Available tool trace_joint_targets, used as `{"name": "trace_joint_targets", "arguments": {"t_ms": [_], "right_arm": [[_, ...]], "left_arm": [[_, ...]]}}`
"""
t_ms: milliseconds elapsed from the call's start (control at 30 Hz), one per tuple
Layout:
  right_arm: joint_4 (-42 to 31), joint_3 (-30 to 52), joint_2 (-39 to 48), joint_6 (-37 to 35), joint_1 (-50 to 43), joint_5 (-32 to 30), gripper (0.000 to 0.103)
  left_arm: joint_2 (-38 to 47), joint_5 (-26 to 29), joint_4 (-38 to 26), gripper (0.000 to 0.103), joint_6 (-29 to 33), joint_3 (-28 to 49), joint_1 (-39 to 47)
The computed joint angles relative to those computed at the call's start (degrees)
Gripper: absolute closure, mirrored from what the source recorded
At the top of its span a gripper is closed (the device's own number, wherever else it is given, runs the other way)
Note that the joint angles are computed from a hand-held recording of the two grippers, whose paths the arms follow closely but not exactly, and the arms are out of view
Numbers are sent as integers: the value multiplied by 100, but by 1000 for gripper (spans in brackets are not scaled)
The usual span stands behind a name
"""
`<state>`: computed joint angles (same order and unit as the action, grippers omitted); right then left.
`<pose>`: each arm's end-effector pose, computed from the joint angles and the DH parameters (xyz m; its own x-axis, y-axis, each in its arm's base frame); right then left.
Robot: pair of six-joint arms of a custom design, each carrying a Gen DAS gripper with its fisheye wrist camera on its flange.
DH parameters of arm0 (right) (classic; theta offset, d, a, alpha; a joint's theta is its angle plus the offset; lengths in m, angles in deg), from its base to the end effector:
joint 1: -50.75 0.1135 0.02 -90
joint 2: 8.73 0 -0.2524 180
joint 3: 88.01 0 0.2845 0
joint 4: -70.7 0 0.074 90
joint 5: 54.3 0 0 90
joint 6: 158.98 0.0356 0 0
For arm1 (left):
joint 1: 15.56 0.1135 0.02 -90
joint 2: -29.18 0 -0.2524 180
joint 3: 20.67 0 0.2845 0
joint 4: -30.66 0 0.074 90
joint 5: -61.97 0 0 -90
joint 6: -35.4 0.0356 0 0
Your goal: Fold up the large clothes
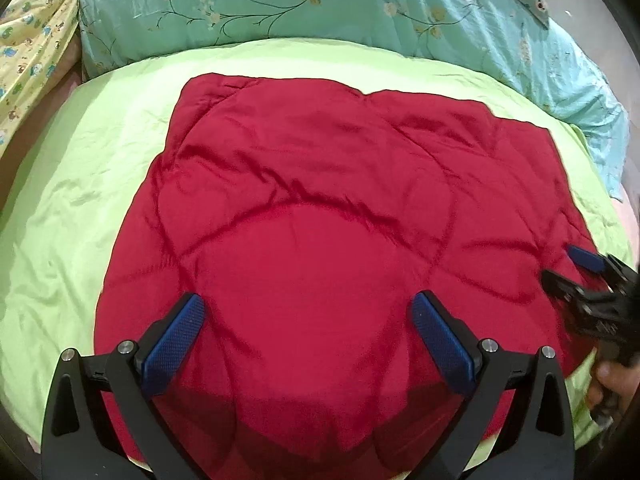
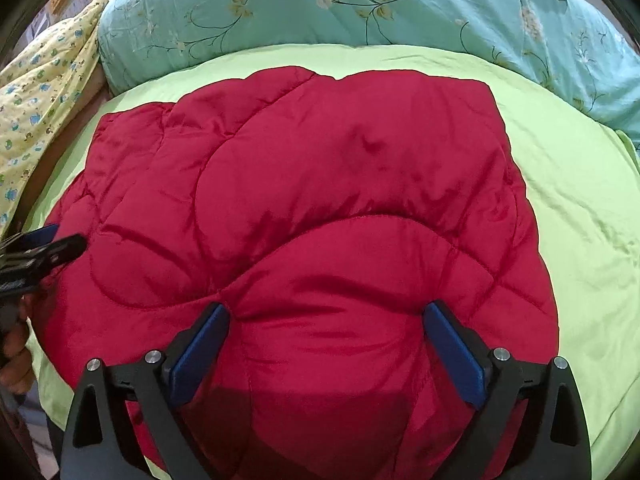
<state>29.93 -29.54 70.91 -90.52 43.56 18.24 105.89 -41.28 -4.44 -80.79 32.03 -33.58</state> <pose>0.2897 -0.0258 0.1638 -0.8068 -0.2512 -0.5348 -0.3406 0.9373 0.0736 0.2665 -0.0781 0.1501 -0.8158 -0.1864 -0.5475 -0.1904 0.9804 -0.0501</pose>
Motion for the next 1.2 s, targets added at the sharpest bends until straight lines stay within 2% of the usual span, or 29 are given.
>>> {"name": "trace_joint_targets", "arguments": {"t_ms": [133, 267, 367, 533, 667, 767, 900, 1200], "right_arm": [[53, -93, -68, 25, -18, -36, 4], [-18, -133, -164, 21, -63, -58, 4], [-350, -19, -335, 27, -124, -131, 6], [-872, -125, -1129, -155, -357, -448, 6], [-1165, -161, -1265, -364, -358, -468, 6], [-959, -230, -979, -320, -162, -71, 6], [-566, -328, -624, -270, -188, -108, 3], [-379, -324, -515, -170, -109, -35, 1]], "left_arm": [[-440, -57, -295, 0, -314, -211, -308], [-180, -303, -314, 0, -453, -222, -601], [-63, -275, -238, 0, -462, -206, -567], [-40, -310, -174, 0, -434, -219, -561], [-74, -327, -128, 0, -423, -273, -570], [-97, -331, -112, 0, -430, -310, -586], [-107, -383, -79, 0, -435, -352, -617], [-79, -443, -31, 0, -475, -372, -668]]}}
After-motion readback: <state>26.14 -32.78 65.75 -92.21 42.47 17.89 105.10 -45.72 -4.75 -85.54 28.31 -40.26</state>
